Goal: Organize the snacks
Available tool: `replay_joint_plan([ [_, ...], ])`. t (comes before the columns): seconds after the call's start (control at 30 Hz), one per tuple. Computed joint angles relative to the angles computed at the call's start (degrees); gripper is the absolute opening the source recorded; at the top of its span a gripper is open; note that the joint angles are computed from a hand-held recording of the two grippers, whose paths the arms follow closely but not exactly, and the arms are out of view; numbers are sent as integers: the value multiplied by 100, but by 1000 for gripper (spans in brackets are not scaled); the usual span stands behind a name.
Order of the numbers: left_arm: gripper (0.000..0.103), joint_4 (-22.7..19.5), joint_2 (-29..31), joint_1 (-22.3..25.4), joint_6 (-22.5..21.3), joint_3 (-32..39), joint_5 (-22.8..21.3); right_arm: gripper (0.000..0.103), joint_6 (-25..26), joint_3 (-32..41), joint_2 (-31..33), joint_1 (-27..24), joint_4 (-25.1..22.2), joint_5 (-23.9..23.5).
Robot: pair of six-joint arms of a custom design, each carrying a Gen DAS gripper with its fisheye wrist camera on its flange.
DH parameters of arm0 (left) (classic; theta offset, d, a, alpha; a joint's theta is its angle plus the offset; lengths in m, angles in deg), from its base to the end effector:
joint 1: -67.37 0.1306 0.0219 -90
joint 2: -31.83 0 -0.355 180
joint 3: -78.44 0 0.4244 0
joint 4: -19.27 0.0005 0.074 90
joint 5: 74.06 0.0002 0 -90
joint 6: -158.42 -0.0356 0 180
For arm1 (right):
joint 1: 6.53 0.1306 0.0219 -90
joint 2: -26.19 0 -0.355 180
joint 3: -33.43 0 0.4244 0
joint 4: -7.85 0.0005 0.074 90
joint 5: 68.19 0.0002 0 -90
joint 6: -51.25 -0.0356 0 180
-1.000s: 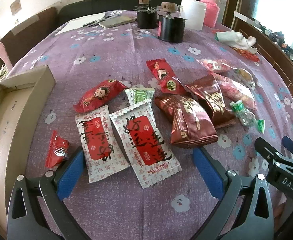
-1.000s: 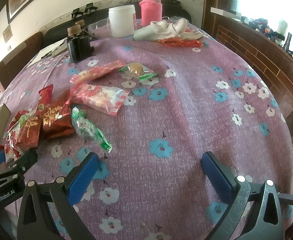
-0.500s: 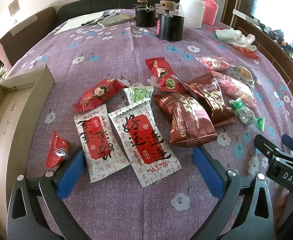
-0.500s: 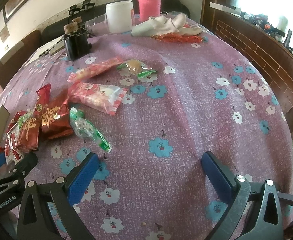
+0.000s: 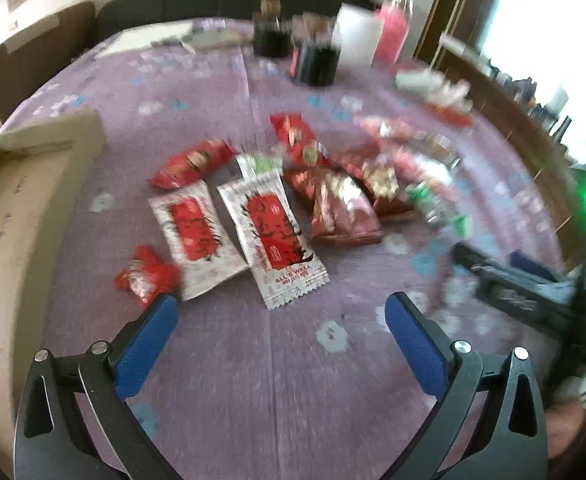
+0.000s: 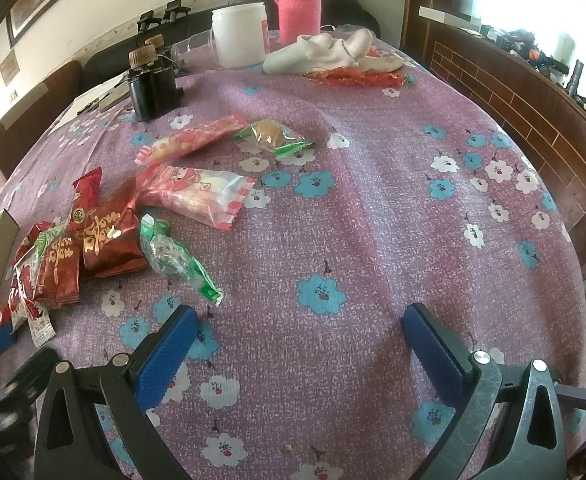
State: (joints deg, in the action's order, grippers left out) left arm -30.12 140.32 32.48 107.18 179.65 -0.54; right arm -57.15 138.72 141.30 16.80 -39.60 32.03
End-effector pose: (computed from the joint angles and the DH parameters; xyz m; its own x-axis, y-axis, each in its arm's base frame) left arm 0.5097 -0.3437 0.3230 -0.7978 -0.1756 -0.5768 -0.1010 0.9821 -0.1592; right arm 0.5991 0.2510 0.2878 -0.8282 -0.0189 -0.5602 -0.0424 0.9987 0.0290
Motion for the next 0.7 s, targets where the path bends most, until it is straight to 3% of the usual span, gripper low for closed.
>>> replay_joint_plan([
  [0.07,103,292,-423,-72,-2,-362,-425,103,0,16,4,1,-16,-1],
  [0.2,103,969,-1557,-219,122,-1237,-1681,103,19,88,35,-4,-120,-19],
  [0.33,103,1068,-2328,-232,241,-1699,-2782,103,102,204,95,-7,-258,-13],
  [0.43,103,832,-2657,-40,350,-1849,-2773,103,152,270,120,17,-341,74],
  [0.53,103,763,-2864,45,571,-2042,-2812,99,255,138,-19,151,-224,598],
  [0.6,103,689,-2924,117,733,-2128,-2767,99,436,-140,-304,273,110,906],
  [0.7,103,624,-2829,287,893,-2128,-2257,101,691,-823,-988,458,1101,1024],
])
